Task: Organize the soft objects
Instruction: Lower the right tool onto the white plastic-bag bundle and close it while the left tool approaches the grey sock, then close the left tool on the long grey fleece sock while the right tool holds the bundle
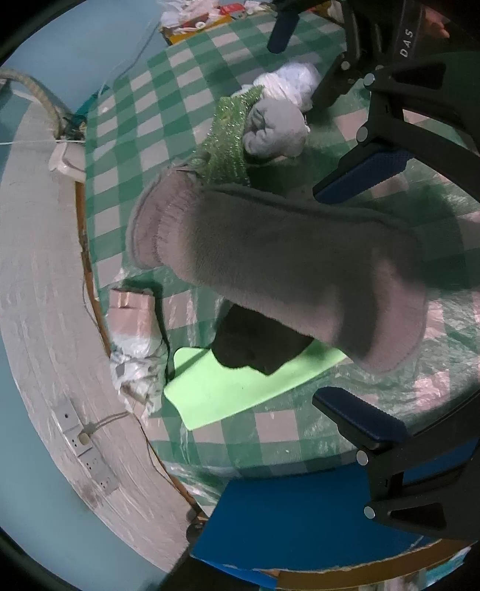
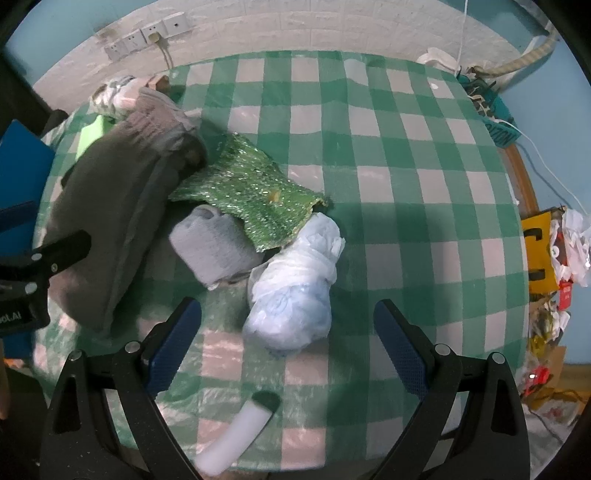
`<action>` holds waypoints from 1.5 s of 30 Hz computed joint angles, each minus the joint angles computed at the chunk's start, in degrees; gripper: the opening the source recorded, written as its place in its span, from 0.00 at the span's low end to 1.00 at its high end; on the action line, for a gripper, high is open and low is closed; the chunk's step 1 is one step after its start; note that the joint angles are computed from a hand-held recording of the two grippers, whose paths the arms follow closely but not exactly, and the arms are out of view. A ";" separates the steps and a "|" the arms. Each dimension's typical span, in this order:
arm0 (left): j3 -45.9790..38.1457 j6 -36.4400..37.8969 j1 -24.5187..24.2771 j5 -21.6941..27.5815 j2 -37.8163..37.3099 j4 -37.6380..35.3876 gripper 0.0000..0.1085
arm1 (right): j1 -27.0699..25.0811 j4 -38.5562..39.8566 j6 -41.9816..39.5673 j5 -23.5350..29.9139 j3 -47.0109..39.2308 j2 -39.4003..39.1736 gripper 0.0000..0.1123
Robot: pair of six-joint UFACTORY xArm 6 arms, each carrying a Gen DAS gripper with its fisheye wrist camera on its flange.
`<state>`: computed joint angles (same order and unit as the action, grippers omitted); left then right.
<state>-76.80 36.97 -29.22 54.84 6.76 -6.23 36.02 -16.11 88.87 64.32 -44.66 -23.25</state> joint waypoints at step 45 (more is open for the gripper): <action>8.43 6.00 -0.10 0.23 -7.79 -2.23 0.22 | 3.01 -4.52 1.98 1.89 -0.87 -3.95 0.38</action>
